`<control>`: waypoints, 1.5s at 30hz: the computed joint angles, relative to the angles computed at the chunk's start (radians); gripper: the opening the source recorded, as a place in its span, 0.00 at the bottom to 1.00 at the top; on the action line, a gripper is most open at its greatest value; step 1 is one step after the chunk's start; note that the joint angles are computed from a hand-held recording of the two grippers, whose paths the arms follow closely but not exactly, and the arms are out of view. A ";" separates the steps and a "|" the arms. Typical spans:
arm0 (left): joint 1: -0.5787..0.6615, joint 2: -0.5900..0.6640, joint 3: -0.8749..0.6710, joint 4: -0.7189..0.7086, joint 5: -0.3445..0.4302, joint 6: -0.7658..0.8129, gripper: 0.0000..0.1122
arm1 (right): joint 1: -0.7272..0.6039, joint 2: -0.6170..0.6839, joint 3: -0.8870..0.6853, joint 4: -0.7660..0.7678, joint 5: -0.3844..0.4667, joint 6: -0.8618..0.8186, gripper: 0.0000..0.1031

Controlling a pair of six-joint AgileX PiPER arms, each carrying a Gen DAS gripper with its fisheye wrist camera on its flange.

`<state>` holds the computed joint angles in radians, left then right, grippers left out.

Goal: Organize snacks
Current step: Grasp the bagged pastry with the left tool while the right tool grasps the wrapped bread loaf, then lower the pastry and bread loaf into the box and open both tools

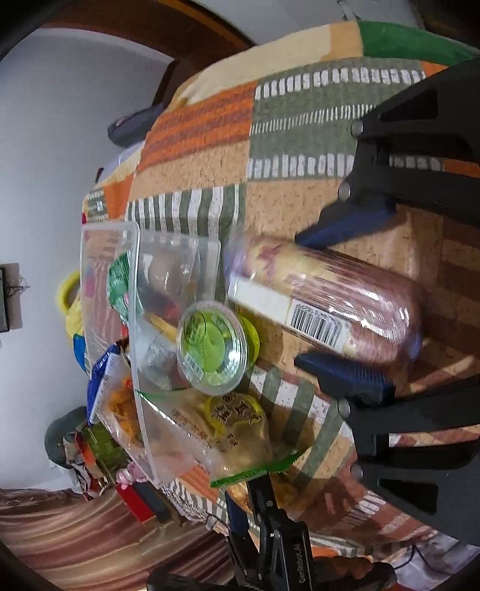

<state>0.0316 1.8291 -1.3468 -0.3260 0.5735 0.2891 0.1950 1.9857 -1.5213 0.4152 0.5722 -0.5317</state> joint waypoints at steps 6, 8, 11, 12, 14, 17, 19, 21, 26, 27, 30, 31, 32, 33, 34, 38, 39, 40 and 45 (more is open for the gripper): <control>-0.013 -0.003 0.007 -0.010 -0.001 0.026 0.40 | -0.026 -0.032 0.048 0.007 -0.037 -0.029 0.41; -0.003 -0.012 0.015 -0.031 -0.002 0.040 0.39 | -0.040 -0.042 0.060 0.032 -0.039 -0.047 0.41; 0.012 -0.033 0.029 -0.042 -0.004 0.046 0.39 | -0.062 -0.056 0.077 0.085 -0.040 -0.086 0.41; 0.019 -0.042 0.033 -0.047 -0.005 0.050 0.39 | -0.069 -0.064 0.086 0.103 -0.043 -0.099 0.41; 0.036 -0.064 0.041 -0.061 -0.008 0.061 0.39 | -0.081 -0.086 0.109 0.150 -0.050 -0.133 0.41; 0.058 -0.087 0.030 -0.078 0.001 0.066 0.39 | -0.088 -0.110 0.123 0.183 -0.058 -0.160 0.41; 0.069 -0.101 0.019 -0.087 0.005 0.065 0.39 | -0.095 -0.129 0.128 0.211 -0.062 -0.183 0.41; 0.076 -0.109 0.001 -0.093 0.007 0.067 0.39 | -0.095 -0.134 0.116 0.229 -0.062 -0.194 0.41; 0.077 -0.096 -0.076 -0.053 0.009 0.025 0.39 | -0.081 -0.132 0.056 0.252 -0.066 -0.214 0.41; 0.080 -0.091 -0.093 -0.050 0.014 0.021 0.39 | -0.075 -0.127 0.040 0.249 -0.067 -0.210 0.41; 0.078 -0.058 -0.163 -0.022 0.029 -0.011 0.39 | -0.061 -0.106 -0.014 0.249 -0.076 -0.211 0.41; 0.080 -0.040 -0.198 -0.021 0.045 -0.019 0.39 | -0.057 -0.099 -0.029 0.246 -0.080 -0.208 0.41; 0.083 -0.025 -0.225 -0.026 0.059 -0.022 0.39 | -0.051 -0.081 -0.060 0.236 -0.082 -0.193 0.41; 0.086 -0.006 -0.258 -0.028 0.073 -0.030 0.39 | -0.048 -0.066 -0.088 0.229 -0.077 -0.180 0.41; 0.084 0.013 -0.289 -0.019 0.083 -0.044 0.39 | -0.045 -0.054 -0.109 0.225 -0.070 -0.171 0.41; 0.075 0.078 -0.392 0.040 0.102 -0.103 0.39 | -0.023 0.015 -0.225 0.162 -0.053 -0.101 0.41; 0.074 0.095 -0.419 0.051 0.112 -0.114 0.39 | -0.018 0.044 -0.274 0.141 -0.034 -0.078 0.41; 0.074 0.117 -0.452 0.058 0.124 -0.123 0.39 | -0.011 0.057 -0.292 0.128 -0.030 -0.064 0.41; 0.069 0.226 -0.606 0.111 0.183 -0.184 0.39 | 0.025 0.197 -0.518 0.016 0.065 0.056 0.41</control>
